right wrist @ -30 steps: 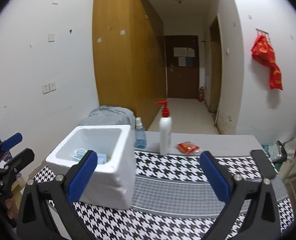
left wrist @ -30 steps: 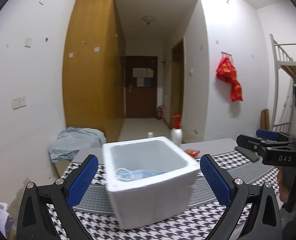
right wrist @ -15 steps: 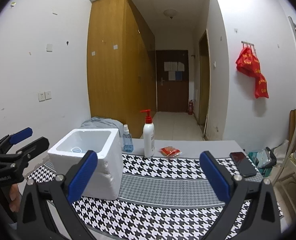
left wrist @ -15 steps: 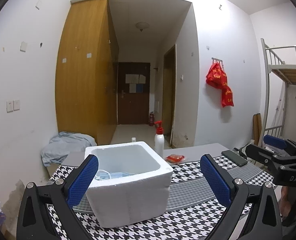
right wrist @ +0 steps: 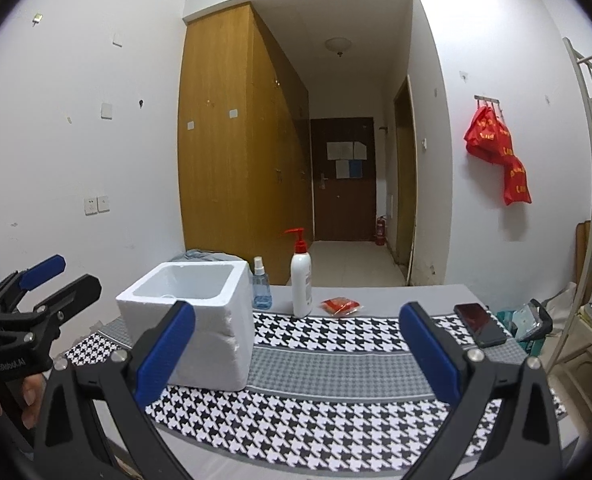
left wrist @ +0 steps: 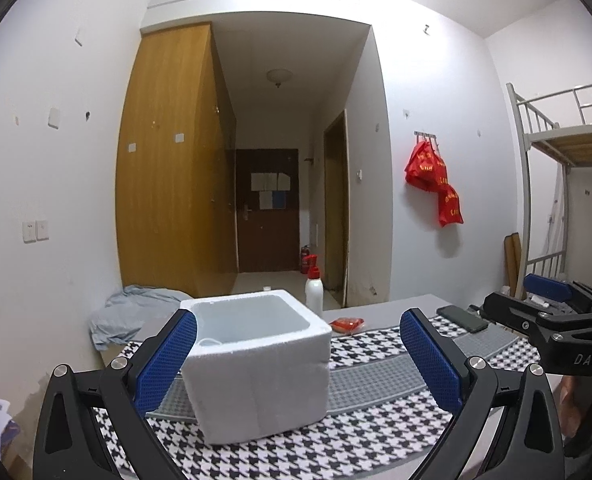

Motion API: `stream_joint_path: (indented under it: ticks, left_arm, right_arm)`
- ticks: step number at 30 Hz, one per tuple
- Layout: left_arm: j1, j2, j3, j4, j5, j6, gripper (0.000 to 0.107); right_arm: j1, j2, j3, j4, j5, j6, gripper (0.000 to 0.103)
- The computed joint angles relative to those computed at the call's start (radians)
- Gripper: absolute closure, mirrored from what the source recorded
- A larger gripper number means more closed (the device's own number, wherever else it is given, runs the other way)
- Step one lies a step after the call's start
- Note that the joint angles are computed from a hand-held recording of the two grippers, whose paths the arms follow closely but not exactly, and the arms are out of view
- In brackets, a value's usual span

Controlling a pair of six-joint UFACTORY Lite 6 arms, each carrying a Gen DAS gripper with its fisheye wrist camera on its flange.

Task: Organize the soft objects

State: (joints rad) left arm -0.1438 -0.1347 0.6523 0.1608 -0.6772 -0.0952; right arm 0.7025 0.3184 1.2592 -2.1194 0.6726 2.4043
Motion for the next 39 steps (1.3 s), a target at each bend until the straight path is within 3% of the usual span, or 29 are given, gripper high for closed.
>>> stream_joint_path:
  ticks: [10, 28, 39]
  left_arm:
    - [-0.003, -0.117, -0.217, -0.046, -0.115, 0.031, 0.005]
    - [0.028, -0.32, -0.41, 0.08, -0.081, -0.055, 0.005]
    - [0.046, -0.312, -0.448, 0.06, -0.11, -0.048, 0.005]
  right_arm:
    - [0.068, -0.061, -0.179, -0.091, 0.083, 0.168, 0.0]
    - [0.244, -0.067, -0.275, 0.094, 0.23, 0.114, 0.0]
    - [0.278, -0.056, -0.269, 0.128, 0.25, 0.082, 0.0]
